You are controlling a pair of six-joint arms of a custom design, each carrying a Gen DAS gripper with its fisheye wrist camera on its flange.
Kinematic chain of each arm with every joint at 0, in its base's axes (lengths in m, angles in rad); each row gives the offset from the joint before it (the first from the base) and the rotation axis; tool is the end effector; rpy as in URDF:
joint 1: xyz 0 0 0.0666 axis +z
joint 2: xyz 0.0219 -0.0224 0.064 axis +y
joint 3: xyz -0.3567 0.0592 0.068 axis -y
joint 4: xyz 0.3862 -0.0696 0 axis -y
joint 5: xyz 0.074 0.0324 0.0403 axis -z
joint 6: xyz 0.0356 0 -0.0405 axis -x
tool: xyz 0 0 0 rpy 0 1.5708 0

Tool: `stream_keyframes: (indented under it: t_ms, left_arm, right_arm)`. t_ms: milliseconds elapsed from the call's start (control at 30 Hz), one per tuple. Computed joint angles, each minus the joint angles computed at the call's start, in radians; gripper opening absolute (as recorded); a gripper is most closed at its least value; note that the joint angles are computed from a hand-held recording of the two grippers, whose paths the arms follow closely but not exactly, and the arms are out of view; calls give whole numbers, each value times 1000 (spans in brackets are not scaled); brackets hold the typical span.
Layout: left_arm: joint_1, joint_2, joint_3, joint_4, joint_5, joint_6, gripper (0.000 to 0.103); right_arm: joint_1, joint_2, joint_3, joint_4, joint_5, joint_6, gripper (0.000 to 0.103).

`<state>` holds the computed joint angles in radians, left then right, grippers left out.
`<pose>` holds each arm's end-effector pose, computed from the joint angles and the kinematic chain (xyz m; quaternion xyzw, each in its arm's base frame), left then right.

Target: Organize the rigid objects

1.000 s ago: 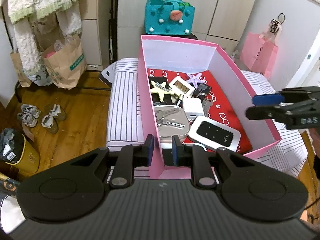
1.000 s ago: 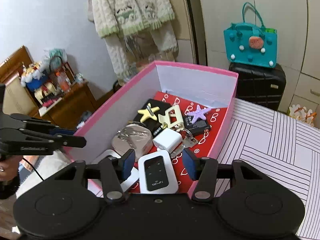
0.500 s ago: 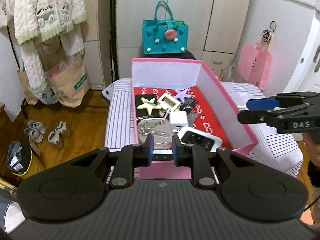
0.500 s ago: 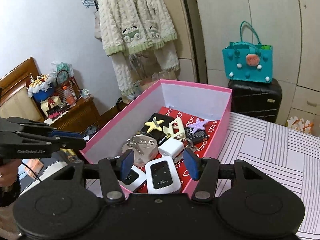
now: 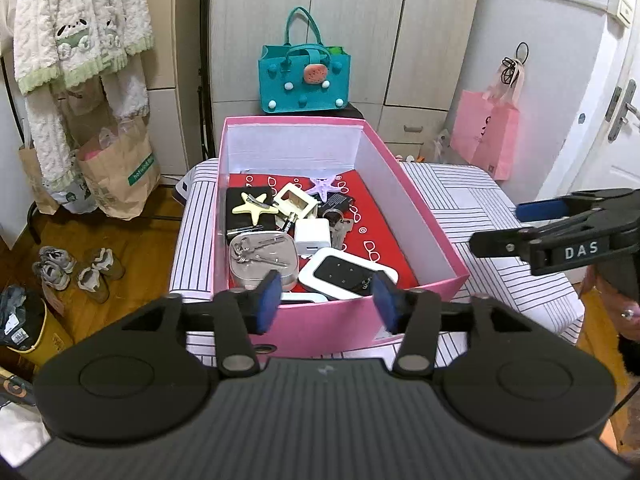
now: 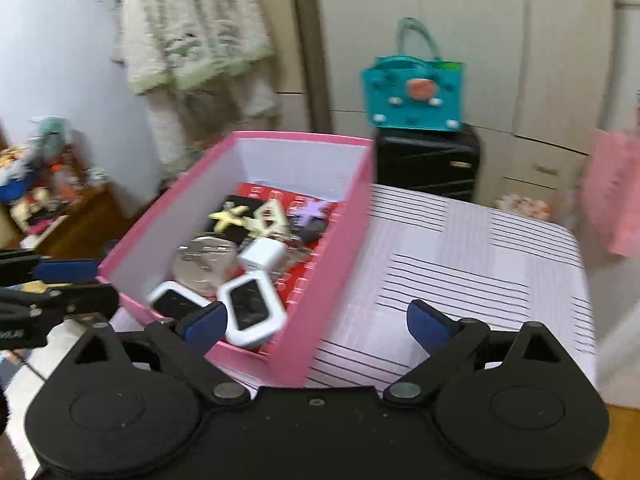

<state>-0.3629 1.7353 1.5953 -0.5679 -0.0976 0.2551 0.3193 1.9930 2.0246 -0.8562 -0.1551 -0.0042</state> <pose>0.5740 -0.2147 0.3461 0.0285 0.9071 -0.0848 0.4114 0.6536 0.2215 0.3600 -0.1736 0.9125 0.1297 0.3470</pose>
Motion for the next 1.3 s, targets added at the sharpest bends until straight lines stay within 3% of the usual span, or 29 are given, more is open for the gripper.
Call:
stream_keyframes:
  t_ms: [67, 200, 267, 333, 467, 600, 667, 833, 1000, 1100, 1300]
  left_arm:
    - [-6, 1, -1, 8, -15, 18, 70]
    - [-23, -14, -24, 45, -46, 52, 89]
    - [-35, -40, -56, 84, -71, 71, 103]
    - [-51, -59, -79, 111, -105, 62, 103]
    - [-79, -45, -40, 35, -154, 69, 103]
    - [-90, -12, 16, -43, -167, 101, 103]
    - [-94, -6, 27, -62, -174, 109, 103]
    - [-120, -1, 19, -52, -321, 166, 103]
    - [-128, -10, 12, -73, -319, 185, 103]
    - [-138, -30, -15, -53, -310, 209, 103]
    - [-168, -21, 0, -88, -352, 222, 103]
  right_arm:
    - [-9, -34, -51, 40, -15, -18, 98]
    - [-53, -100, -158, 133, -149, -127, 98]
    - [-66, -133, -205, 172, -153, -165, 98]
    - [-69, -162, -240, 199, -115, -152, 98]
    - [-64, -180, -255, 202, -59, -107, 98]
    - [-64, -164, -218, 131, -54, -95, 98]
    - [-59, -182, -239, 137, -24, -78, 98]
    - [-41, -253, -343, 219, 33, -73, 99]
    - [-52, -306, -407, 248, -27, -146, 100]
    - [-43, -336, -443, 259, 29, -129, 100]
    - [-44, -373, -493, 282, 69, -152, 100]
